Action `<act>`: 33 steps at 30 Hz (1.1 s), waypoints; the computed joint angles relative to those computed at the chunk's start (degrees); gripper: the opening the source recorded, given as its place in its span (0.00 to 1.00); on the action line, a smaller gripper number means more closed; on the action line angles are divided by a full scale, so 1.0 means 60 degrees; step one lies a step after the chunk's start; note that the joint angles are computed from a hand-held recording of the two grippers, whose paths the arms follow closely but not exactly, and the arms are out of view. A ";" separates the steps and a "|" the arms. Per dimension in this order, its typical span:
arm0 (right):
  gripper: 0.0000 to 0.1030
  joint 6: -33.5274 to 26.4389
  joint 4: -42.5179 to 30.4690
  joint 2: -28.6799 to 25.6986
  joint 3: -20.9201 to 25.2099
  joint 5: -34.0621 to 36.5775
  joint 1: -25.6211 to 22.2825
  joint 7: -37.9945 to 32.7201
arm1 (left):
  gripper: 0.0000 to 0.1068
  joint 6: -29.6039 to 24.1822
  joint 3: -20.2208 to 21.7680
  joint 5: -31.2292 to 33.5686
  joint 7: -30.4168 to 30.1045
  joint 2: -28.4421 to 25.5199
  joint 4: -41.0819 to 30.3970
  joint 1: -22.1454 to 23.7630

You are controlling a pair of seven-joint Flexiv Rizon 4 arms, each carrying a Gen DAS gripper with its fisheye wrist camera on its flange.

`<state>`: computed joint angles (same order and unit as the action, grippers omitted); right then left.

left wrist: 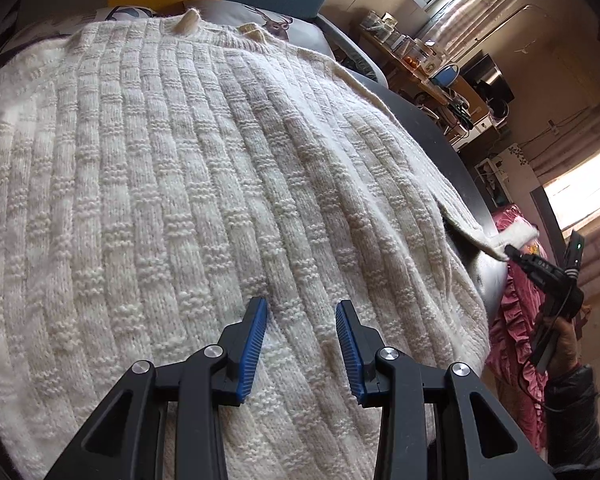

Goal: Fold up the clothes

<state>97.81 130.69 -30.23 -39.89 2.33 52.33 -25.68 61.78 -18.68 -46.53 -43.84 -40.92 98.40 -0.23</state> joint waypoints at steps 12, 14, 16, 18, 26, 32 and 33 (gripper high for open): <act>0.26 -0.0879 0.0813 0.0564 -0.2279 -0.0167 0.2184 -0.1164 | 0.35 -0.0121 0.0131 0.0341 -0.0153 -0.0001 -0.0102 -0.0041; 0.26 -0.1515 0.0283 0.0552 -0.1692 -0.0935 0.1512 -0.1526 | 0.35 -0.0127 0.0172 0.0419 -0.0222 -0.0005 -0.0130 -0.0078; 0.26 -0.2091 -0.0300 0.0530 -0.0776 -0.1506 0.0557 -0.1916 | 0.35 -0.0116 0.0206 0.0509 -0.0295 -0.0017 -0.0163 -0.0123; 0.26 -0.2655 -0.0904 0.0466 0.0464 -0.1706 -0.0671 -0.2332 | 0.35 -0.0124 0.0221 0.0591 -0.0356 -0.0053 -0.0226 -0.0144; 0.32 -0.2354 -0.0879 0.0249 0.0913 -0.3051 -0.1410 -0.2424 | 0.35 0.0035 0.0083 0.0586 -0.0368 -0.0110 -0.0210 -0.0079; 0.14 -0.2031 -0.0719 0.0151 0.0454 -0.3984 -0.1297 -0.1888 | 0.35 0.0007 0.0104 0.0674 -0.0418 -0.0138 -0.0251 -0.0082; 0.09 -0.2193 -0.0788 0.0154 0.0331 -0.4194 -0.1269 -0.1831 | 0.35 -0.0004 0.0114 0.0697 -0.0433 -0.0143 -0.0261 -0.0086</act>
